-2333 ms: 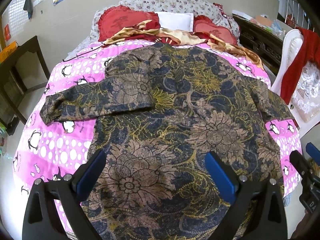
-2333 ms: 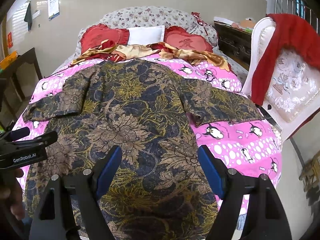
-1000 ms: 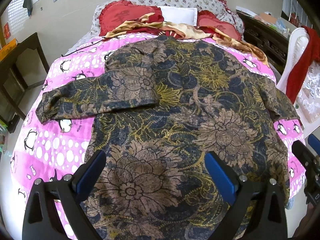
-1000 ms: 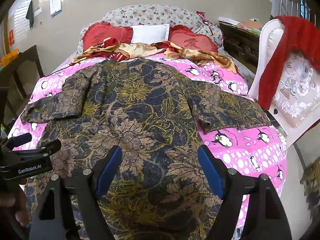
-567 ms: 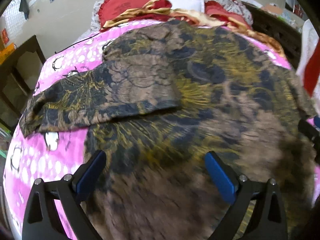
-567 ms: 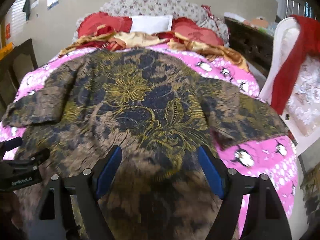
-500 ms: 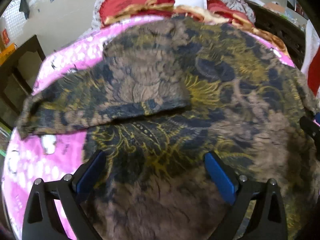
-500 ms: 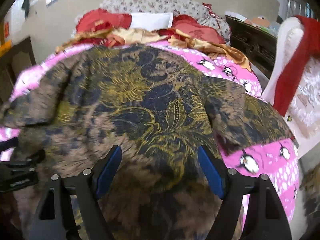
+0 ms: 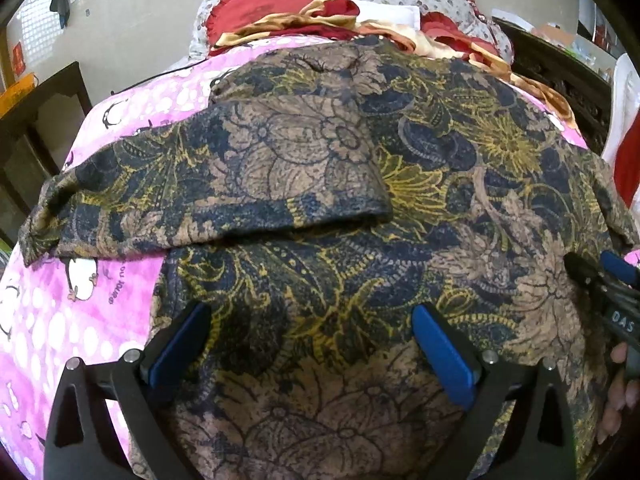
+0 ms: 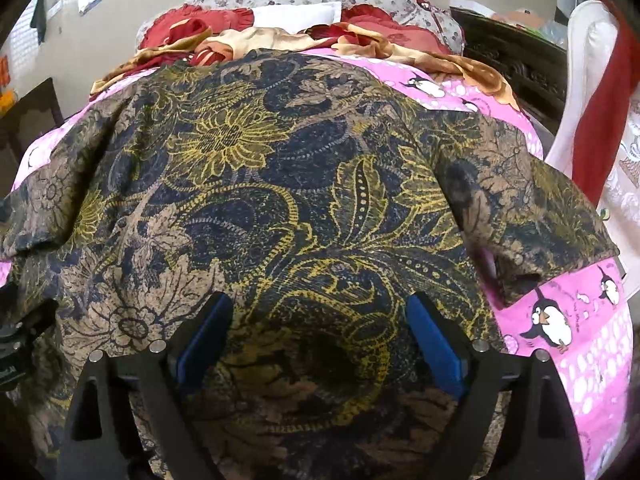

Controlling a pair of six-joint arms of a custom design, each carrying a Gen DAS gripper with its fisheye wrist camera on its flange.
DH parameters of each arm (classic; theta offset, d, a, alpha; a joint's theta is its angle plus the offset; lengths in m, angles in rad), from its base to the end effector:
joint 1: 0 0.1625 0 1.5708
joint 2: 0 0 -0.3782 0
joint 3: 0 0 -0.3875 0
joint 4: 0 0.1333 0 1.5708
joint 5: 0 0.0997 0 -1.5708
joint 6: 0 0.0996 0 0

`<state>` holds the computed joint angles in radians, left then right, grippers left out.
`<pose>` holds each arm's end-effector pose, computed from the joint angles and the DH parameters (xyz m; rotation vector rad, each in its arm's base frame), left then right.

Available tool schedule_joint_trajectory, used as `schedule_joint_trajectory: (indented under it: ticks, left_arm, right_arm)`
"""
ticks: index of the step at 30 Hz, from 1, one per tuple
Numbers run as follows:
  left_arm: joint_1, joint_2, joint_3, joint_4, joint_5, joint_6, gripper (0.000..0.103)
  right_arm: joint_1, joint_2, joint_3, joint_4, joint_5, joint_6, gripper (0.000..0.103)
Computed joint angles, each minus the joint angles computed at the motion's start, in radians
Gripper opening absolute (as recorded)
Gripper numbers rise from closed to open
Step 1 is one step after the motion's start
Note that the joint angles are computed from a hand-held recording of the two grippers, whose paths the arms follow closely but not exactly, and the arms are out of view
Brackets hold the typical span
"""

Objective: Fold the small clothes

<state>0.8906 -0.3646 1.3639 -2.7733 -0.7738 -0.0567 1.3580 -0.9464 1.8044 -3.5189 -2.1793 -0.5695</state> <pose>-0.2653 -0.6531 -0.0766 0.6387 2.3181 -0.5928 -0.0506 -0.5958 0.2268 -0.0203 -2.0763 0.8992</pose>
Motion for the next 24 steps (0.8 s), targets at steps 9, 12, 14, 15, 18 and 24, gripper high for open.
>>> schedule_joint_trajectory:
  ticks: [9,12,14,15,18,24]
  left_arm:
    - [0.108,-0.292,0.159,-0.081,-0.261,-0.111,0.1]
    - [0.196,-0.372,0.158,-0.049,-0.357,-0.186,0.1]
    - [0.234,-0.4,0.149,-0.047,-0.377,-0.209,0.1]
    - [0.262,-0.409,0.131,-0.033,-0.417,-0.233,0.099]
    - [0.325,-0.4,0.081,-0.019,-0.551,-0.311,0.093]
    - [0.343,-0.317,-0.071,0.137,-0.604,-0.357,0.076]
  right_arm:
    - [0.004,0.011,-0.011,-0.006,-0.011,-0.008,0.086]
    - [0.006,0.012,-0.006,-0.016,-0.016,-0.013,0.086]
    - [0.006,0.011,-0.004,-0.019,-0.017,-0.014,0.086]
    - [0.007,0.013,-0.005,-0.021,-0.019,-0.014,0.086]
    - [0.01,0.02,-0.011,-0.027,-0.027,-0.019,0.086]
    - [0.006,0.015,-0.01,-0.017,-0.018,-0.011,0.087]
